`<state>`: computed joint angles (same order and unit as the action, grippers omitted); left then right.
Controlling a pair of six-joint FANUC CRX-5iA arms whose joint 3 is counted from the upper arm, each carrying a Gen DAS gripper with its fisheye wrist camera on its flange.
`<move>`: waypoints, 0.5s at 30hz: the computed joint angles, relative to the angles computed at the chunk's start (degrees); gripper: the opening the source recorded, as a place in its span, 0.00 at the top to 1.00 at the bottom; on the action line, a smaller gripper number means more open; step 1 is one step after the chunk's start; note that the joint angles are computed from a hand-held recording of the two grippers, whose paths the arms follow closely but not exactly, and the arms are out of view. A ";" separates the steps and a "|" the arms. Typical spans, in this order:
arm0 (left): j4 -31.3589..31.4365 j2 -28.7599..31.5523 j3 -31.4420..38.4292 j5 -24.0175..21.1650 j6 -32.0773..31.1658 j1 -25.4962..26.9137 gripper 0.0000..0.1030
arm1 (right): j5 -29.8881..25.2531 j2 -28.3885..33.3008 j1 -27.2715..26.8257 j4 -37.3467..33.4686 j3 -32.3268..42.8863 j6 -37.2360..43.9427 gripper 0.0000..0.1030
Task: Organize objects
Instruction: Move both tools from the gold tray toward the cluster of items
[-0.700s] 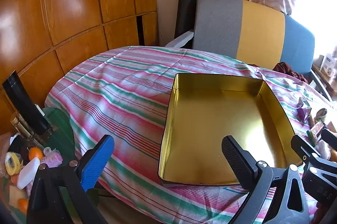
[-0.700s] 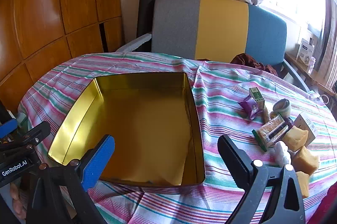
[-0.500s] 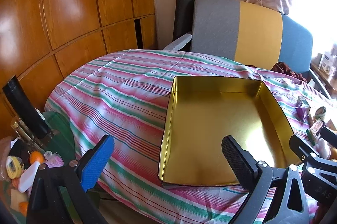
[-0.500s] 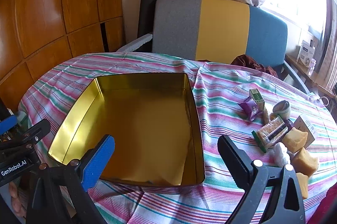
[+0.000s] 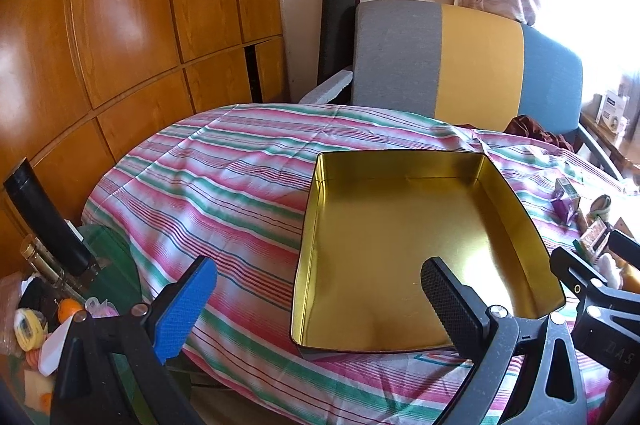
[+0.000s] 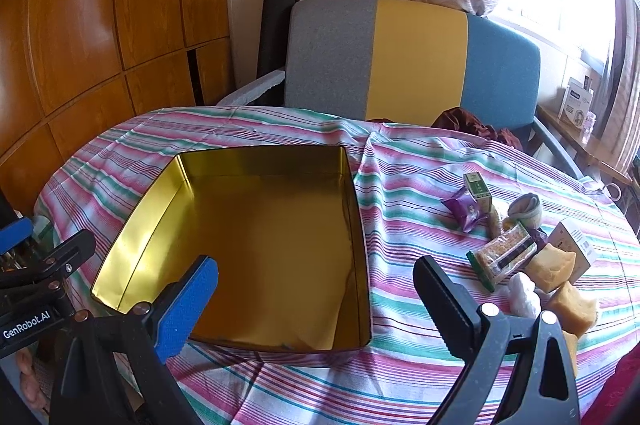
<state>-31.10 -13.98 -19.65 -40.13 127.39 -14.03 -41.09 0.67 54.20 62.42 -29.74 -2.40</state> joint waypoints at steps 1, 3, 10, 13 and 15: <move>0.06 0.09 0.09 -0.02 -0.08 -0.10 0.00 | -0.01 -0.16 -0.11 -0.17 -0.09 -0.02 0.03; 0.72 0.25 0.09 0.26 -0.92 0.07 0.00 | 0.05 -0.64 -0.43 -0.32 -0.47 -0.33 0.03; 5.12 0.84 -0.72 2.32 -6.22 1.08 0.00 | 0.26 -2.08 -1.67 -1.47 -1.52 -0.59 0.03; 6.63 1.21 -1.06 3.00 -8.34 1.27 0.00 | 0.19 -2.53 -2.01 -2.23 -1.89 -0.46 0.03; 7.36 1.84 -0.69 2.72 -9.20 1.19 0.00 | 0.18 -2.76 -2.25 -2.22 -2.16 -0.73 0.03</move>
